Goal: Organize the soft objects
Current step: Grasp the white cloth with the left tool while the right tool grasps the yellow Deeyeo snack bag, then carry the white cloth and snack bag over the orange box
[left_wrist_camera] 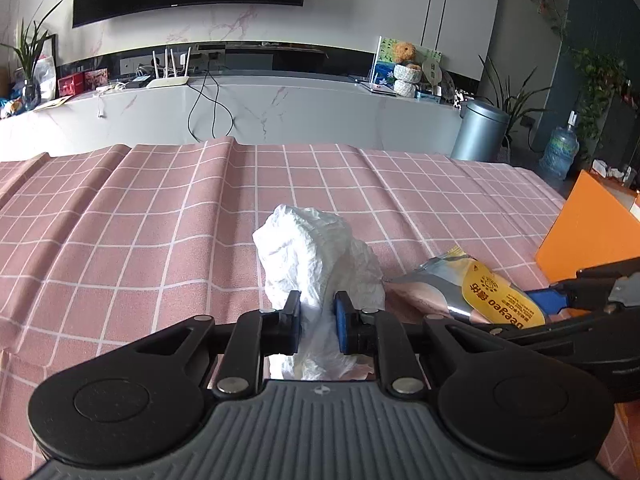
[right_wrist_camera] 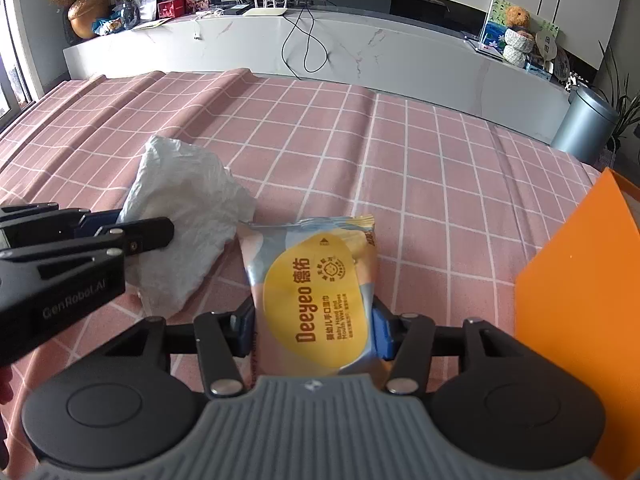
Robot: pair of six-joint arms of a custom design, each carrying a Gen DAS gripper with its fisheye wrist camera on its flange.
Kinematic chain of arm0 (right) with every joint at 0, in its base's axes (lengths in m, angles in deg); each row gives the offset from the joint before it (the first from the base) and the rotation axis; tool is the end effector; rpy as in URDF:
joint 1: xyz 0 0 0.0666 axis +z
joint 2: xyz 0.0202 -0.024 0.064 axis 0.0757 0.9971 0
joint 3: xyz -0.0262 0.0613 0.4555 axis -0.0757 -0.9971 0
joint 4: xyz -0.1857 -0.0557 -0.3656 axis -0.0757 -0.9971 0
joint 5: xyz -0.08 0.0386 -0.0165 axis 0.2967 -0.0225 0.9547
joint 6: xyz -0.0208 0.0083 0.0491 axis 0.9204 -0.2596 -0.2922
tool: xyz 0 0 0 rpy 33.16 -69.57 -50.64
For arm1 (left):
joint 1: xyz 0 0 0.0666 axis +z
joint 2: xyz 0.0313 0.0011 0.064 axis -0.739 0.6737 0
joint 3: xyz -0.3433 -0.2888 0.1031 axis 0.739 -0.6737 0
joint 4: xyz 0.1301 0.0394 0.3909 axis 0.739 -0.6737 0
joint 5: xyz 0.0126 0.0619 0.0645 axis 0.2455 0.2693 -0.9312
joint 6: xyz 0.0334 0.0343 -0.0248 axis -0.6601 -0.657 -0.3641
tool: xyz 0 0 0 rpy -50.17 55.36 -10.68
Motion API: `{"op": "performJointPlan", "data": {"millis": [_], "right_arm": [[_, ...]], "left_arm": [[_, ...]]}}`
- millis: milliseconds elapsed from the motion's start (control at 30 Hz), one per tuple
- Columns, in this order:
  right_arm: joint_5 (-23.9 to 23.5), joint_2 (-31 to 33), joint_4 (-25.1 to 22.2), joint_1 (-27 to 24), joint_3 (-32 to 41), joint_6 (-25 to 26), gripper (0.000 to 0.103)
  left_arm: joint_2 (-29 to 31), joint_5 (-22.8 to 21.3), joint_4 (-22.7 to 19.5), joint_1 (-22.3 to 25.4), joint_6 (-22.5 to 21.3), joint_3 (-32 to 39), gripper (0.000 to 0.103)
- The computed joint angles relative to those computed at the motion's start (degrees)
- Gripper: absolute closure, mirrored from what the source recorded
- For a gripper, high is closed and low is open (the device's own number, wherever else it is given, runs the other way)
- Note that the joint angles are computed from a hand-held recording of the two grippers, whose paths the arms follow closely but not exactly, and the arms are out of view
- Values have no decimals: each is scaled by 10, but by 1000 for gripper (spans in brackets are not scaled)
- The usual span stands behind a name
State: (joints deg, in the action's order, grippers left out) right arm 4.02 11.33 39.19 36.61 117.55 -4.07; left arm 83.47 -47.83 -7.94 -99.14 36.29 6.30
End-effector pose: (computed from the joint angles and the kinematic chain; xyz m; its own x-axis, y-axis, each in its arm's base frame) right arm 0.4633 0.2970 0.4254 -0.5423 -0.5629 -0.6237 -0.7070 0.7068 -0.0231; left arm 0.3459 -0.3949 0.4682 -0.5565 -0.3277 -0.7635 -0.3582 0.9238 -0.1353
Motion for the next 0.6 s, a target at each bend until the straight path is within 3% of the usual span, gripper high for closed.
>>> {"op": "performJointPlan", "data": {"millis": [300,600], "right_arm": [[-8,-59,25,-8,-42,18,50],[-30,-135,47,-40,-83,37,50]], "left_arm": [[-13,-9,-29,-31,60,12,84],[4,-32,-51,-68,80,68,84]]}}
